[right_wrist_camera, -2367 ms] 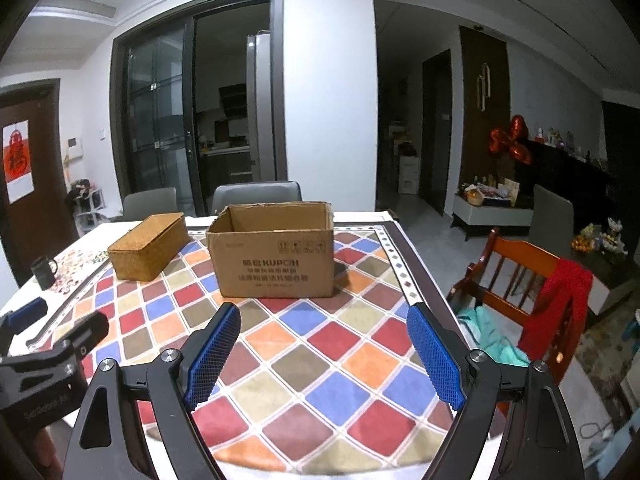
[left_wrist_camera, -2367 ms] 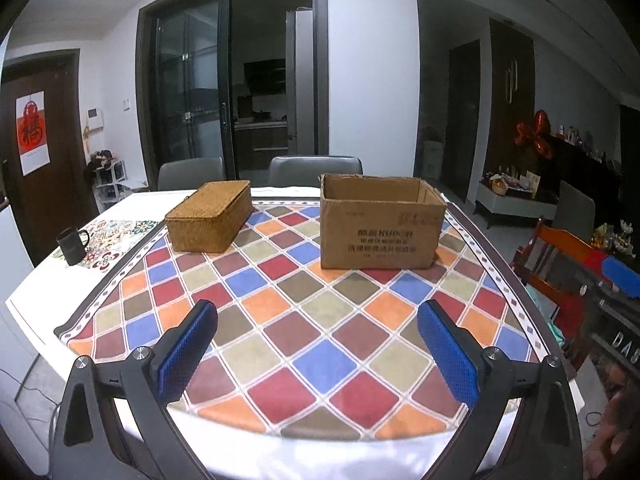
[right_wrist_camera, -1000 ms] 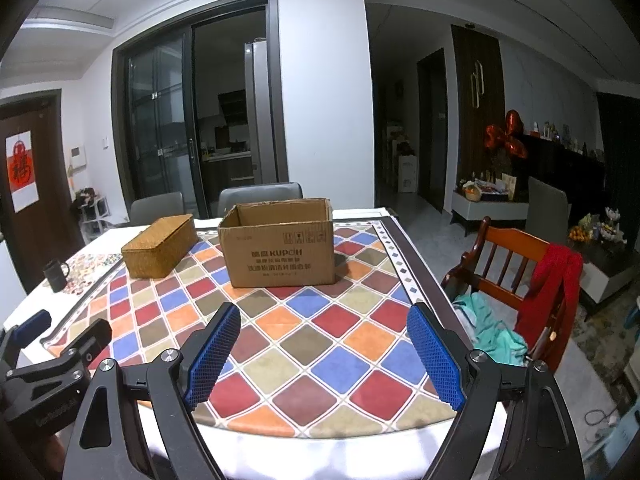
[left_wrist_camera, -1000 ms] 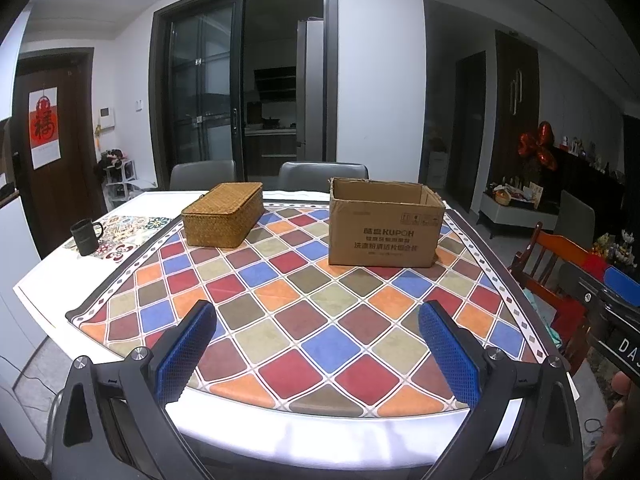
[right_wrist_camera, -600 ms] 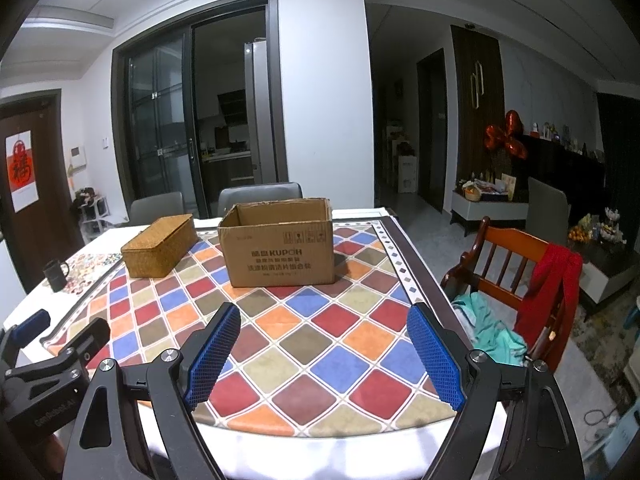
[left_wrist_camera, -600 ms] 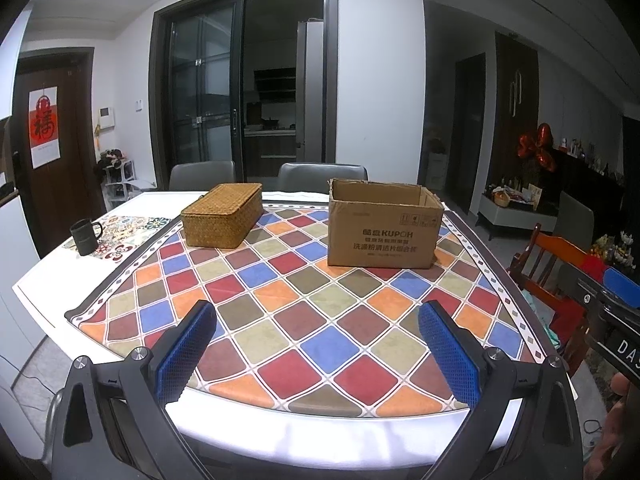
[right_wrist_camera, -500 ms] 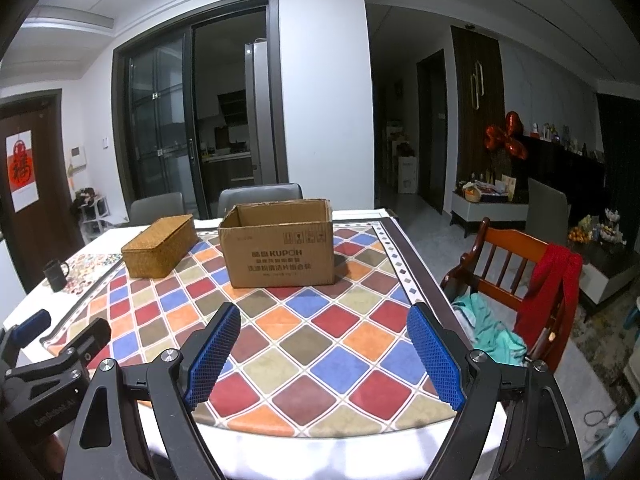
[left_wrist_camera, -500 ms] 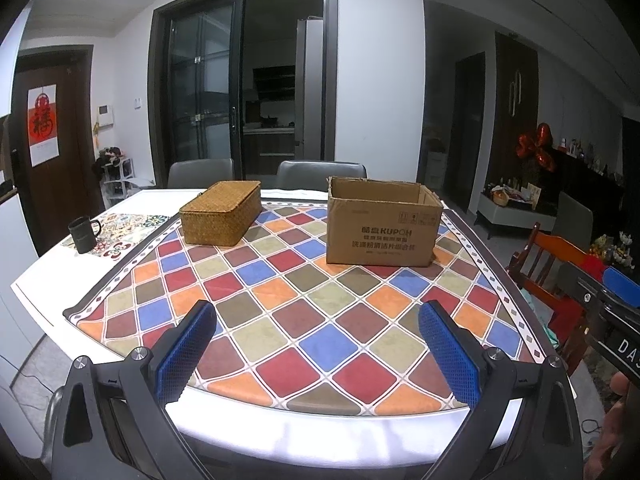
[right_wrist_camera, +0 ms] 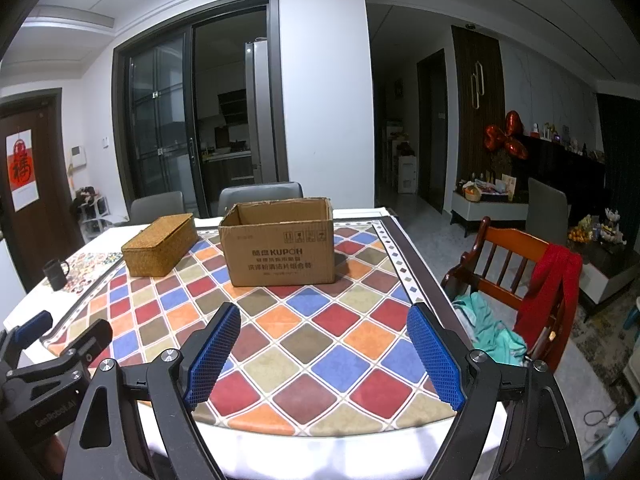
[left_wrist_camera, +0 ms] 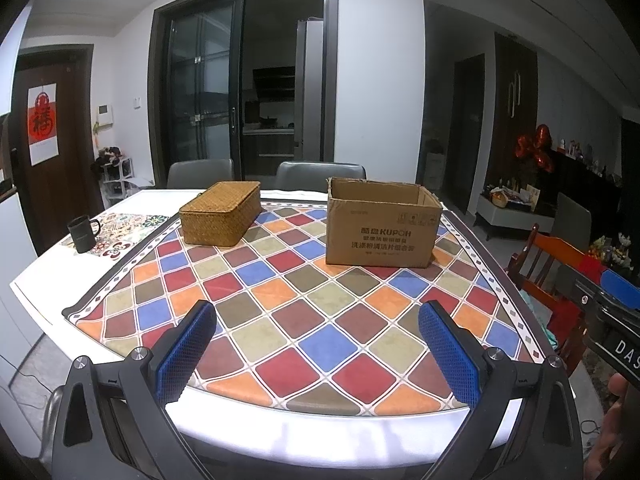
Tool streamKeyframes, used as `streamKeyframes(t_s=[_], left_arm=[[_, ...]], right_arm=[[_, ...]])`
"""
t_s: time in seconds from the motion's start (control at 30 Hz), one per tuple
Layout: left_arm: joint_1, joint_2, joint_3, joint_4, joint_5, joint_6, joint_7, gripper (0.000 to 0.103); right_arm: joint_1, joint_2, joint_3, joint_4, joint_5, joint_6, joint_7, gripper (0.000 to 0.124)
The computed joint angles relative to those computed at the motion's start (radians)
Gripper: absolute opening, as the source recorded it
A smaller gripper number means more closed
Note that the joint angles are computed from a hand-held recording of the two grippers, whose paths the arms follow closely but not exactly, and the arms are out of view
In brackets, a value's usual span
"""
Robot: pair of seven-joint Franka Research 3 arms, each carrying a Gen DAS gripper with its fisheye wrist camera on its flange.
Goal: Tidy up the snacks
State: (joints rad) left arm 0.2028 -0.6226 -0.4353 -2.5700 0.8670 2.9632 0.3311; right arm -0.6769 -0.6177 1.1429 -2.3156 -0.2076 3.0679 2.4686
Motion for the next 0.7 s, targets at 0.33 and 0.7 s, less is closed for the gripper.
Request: streamKeyframes(t_s=[0.33,0.7], left_arm=[[-0.008,-0.001,0.005,-0.002,0.000,-0.004,0.004,0.103],[0.001,0.001,0.001,-0.001,0.008,0.005,0.005,0.103]], right_arm=[[-0.002,-0.003,0.005,-0.007,0.004,0.010,0.001,0.086],[0.007,-0.003,0.002,-0.016,0.013,0.012,-0.003,0.086]])
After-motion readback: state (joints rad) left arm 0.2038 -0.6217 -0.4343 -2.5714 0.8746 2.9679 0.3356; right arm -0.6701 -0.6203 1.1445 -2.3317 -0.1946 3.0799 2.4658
